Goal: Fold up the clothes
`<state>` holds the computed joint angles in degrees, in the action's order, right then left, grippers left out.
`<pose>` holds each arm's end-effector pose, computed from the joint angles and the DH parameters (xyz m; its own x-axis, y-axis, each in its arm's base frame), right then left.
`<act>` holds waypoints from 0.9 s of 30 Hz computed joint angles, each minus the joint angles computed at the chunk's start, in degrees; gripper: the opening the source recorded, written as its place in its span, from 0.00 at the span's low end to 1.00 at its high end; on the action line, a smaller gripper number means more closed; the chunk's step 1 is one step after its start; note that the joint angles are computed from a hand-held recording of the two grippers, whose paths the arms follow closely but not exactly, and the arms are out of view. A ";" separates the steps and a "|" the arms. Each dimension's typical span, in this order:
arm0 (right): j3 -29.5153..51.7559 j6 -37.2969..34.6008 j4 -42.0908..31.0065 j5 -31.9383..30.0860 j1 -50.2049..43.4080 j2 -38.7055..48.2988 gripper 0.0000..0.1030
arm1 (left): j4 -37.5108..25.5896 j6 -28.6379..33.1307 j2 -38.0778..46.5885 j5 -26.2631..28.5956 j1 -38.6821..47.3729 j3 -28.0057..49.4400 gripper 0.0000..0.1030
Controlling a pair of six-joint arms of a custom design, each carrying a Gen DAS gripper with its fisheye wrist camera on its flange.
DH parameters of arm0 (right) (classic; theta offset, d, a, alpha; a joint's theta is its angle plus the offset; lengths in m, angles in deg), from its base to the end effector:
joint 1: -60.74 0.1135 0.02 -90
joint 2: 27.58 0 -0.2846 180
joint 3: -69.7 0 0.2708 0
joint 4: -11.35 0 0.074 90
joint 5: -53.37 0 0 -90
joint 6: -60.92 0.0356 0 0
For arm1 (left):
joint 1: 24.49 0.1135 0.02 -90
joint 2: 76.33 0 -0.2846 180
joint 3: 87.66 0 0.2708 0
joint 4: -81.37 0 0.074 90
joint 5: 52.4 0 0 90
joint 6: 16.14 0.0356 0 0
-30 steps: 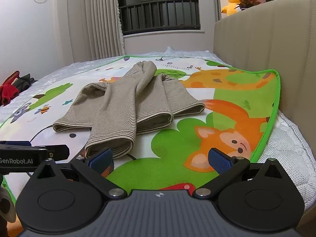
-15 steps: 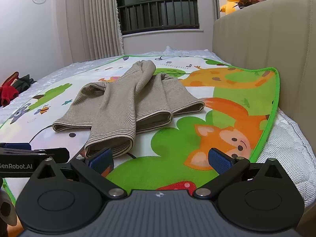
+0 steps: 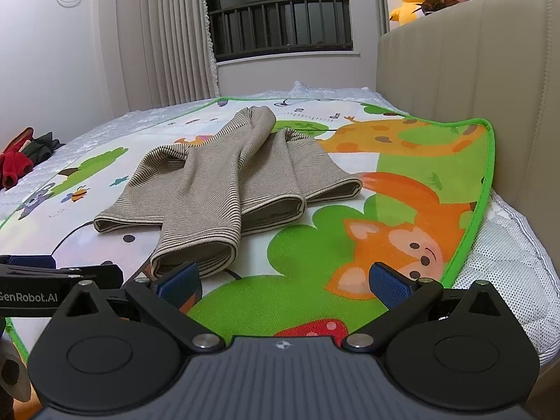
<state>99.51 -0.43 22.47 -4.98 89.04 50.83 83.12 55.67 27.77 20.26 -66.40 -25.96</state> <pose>0.2067 0.0901 0.1257 -0.4879 0.2009 -0.8495 0.2245 0.9693 0.1003 0.2834 -0.2401 0.1366 -0.6071 0.1445 -0.7814 0.2945 0.9542 -0.0524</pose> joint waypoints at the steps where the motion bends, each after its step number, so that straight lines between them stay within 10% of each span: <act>1: 0.00 0.00 0.00 0.00 0.00 0.00 1.00 | -0.01 0.00 0.00 0.02 0.02 -0.02 1.00; 27: 0.10 0.30 0.21 0.02 0.16 0.50 1.00 | -0.47 -0.26 -0.11 0.07 0.02 -0.09 1.00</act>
<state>99.61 -0.13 22.67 -4.96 89.19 51.33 82.65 55.41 27.66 20.33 -66.39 -26.05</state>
